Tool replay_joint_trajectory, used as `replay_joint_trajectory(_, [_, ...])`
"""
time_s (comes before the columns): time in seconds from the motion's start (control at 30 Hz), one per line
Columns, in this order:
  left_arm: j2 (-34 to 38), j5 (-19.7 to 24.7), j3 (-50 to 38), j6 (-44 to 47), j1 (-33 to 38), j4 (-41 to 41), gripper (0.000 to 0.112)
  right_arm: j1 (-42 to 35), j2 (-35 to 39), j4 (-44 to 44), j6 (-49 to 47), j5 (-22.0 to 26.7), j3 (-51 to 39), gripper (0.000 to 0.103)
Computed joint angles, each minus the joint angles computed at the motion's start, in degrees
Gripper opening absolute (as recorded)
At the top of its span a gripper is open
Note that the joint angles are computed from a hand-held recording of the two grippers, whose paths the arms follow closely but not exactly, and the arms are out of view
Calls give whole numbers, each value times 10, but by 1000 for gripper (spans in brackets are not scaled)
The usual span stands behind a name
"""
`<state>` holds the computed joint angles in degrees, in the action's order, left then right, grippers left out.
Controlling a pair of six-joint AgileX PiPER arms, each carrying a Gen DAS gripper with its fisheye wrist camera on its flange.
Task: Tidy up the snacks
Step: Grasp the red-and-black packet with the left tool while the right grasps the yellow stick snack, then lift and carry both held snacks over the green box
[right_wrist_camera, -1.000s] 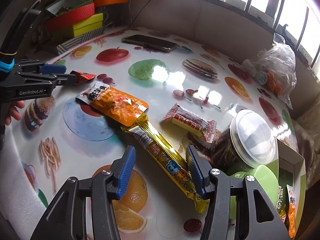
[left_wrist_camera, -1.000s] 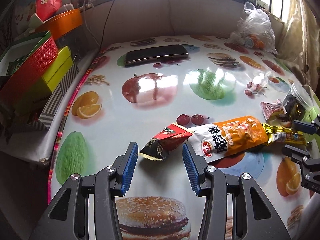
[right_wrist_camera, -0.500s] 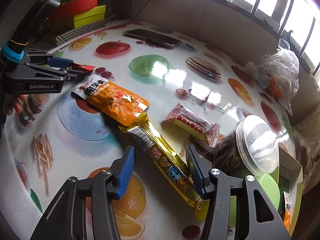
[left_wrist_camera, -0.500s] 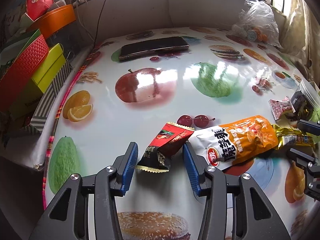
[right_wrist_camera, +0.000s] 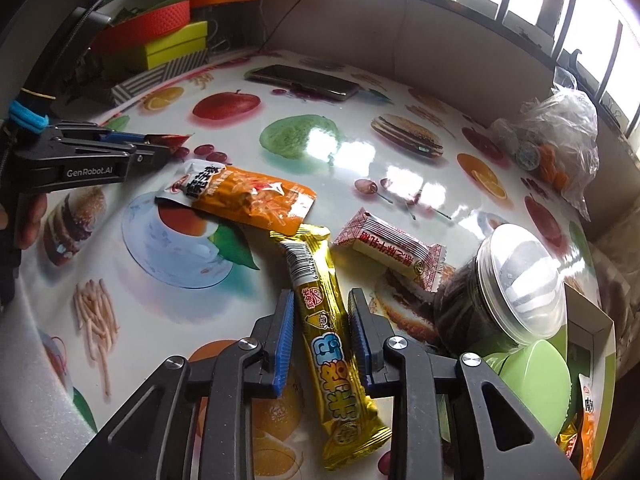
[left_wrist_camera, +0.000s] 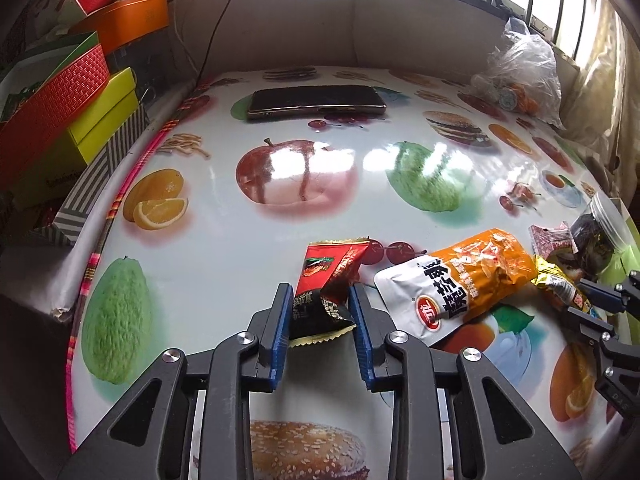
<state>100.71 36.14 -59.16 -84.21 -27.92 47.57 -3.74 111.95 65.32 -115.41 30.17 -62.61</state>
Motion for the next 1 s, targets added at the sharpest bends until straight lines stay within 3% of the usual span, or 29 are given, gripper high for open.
replay_joint_trajectory(0.13, [-20, -29, 22, -31, 5, 10, 28, -5, -1, -1, 7, 14, 1, 23])
replay_joint_trajectory(0.27, [-47, -88, 53, -67, 13, 13, 29, -9, -3, -5, 16, 28, 1, 22])
replay_joint_trajectory(0.5, [-75, -107, 76, -129, -12, 46, 29, -21, -12, -7, 25, 52, 7, 22])
replay_joint_trajectory(0.63, [-89, -108, 82, -144, -31, 53, 29, -30, -23, -3, 21, 66, 16, 22])
replay_joint_trajectory(1.0, [-104, -52, 62, -170, -107, 65, 29, -66, -56, 21, -4, 102, 46, 22])
